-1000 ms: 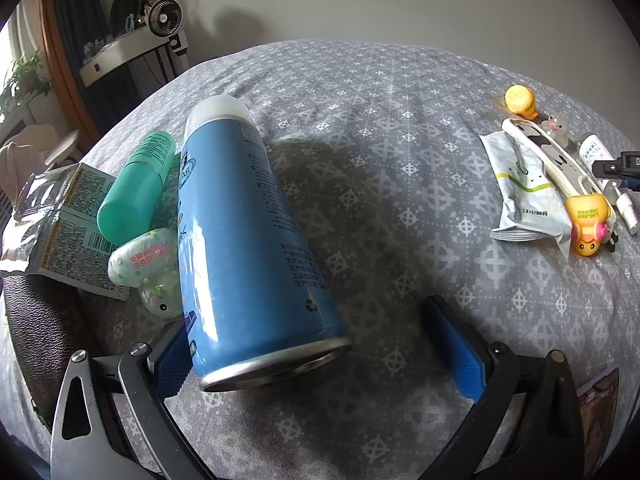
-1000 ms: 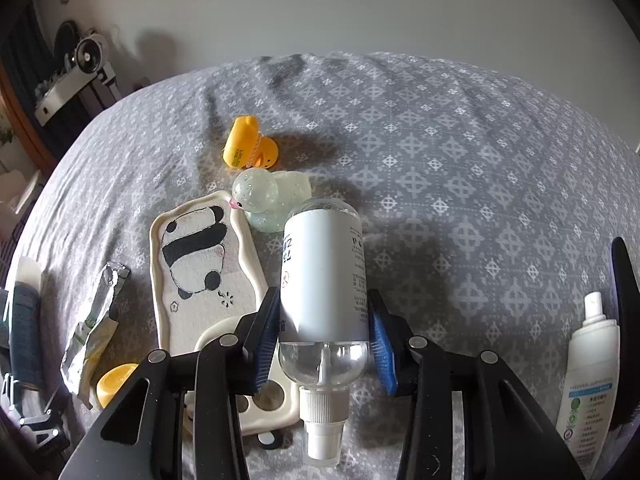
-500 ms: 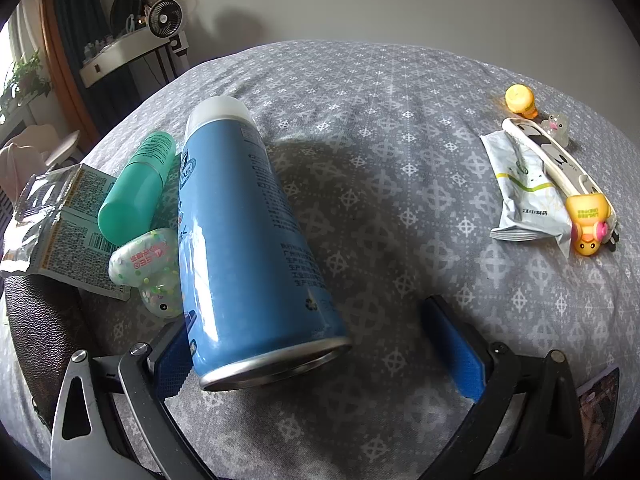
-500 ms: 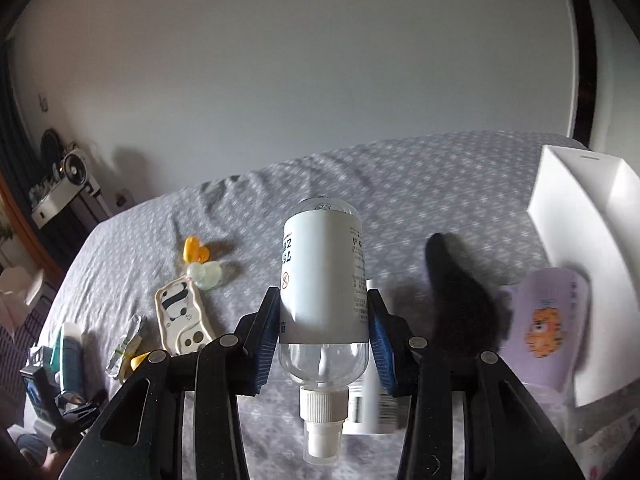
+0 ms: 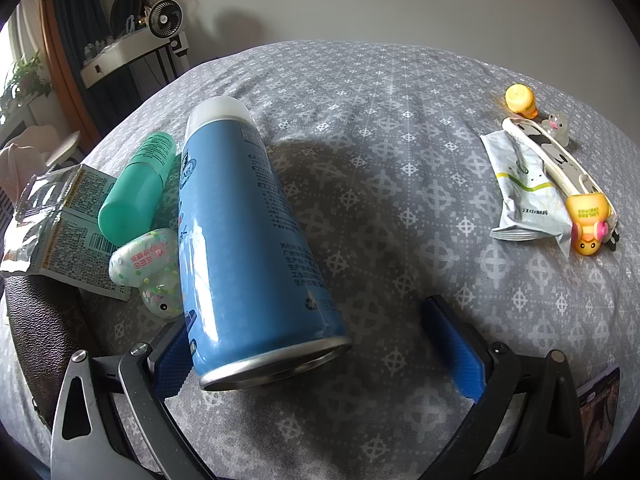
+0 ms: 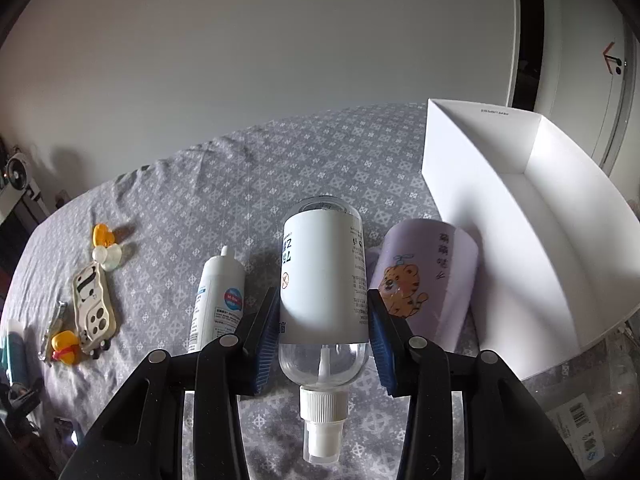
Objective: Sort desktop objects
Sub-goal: 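Carry the clear spray bottle beside the lotion bottle and release it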
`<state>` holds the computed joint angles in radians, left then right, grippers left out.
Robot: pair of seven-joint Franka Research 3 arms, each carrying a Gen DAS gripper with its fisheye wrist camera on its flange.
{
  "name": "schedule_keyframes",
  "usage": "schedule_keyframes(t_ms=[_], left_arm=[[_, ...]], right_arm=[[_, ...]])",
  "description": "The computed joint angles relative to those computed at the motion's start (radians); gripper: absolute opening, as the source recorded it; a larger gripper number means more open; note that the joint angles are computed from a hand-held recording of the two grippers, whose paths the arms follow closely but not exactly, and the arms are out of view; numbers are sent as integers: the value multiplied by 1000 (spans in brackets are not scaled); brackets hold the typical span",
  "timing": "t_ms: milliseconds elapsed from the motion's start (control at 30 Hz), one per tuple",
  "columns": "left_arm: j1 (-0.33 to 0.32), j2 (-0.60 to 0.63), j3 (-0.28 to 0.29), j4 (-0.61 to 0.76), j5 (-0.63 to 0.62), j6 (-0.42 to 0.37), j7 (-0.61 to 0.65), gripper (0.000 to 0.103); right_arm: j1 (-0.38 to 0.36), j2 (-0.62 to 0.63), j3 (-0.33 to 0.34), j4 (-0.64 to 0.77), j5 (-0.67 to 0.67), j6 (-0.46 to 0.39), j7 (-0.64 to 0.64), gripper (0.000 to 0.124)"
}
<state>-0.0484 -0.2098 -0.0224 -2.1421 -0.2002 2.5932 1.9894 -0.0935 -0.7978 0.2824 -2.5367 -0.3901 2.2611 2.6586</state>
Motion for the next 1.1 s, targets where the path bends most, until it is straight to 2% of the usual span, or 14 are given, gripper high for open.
schedule_keyframes(t_ms=[200,233,300,367,467,567,633,733,833,900,933,1000,1100], left_arm=[[0,0,1,0,-1,0,2,103],[0,-1,1,-1,-2,1,3,103],[1,0,1,0,-2,1,3,103],[1,-1,1,-1,-2,1,4,103],[2,-4,2,-4,0,3,6,103],[3,-8,0,-10,11,12,3,103],[-1,-7,6,-7,-4,1,8,103],[-1,-12,9,-13,-13,2,17,103],[-1,-12,8,-14,-13,3,17,103],[-1,-12,8,-14,-12,3,16,103],[-1,-12,8,-14,-13,3,17,103],[-1,-11,7,-14,-12,3,16,103],[-1,-11,8,-14,-13,3,17,103]], right_arm=[[8,40,5,13,-8,4,20,43],[6,38,9,18,-15,-1,23,46],[-5,31,29,34,-43,-16,37,71],[-17,24,59,54,-84,-26,65,82],[-4,18,82,76,-128,12,83,91],[33,50,99,95,-122,95,107,103],[65,98,111,108,-115,157,92,103],[127,211,123,139,-100,190,22,103],[193,319,117,141,-66,175,0,103],[252,376,85,117,-29,169,-34,103],[280,407,69,116,-3,137,-54,103],[271,393,104,74,-114,162,56,103],[305,394,62,57,-120,181,61,103]])
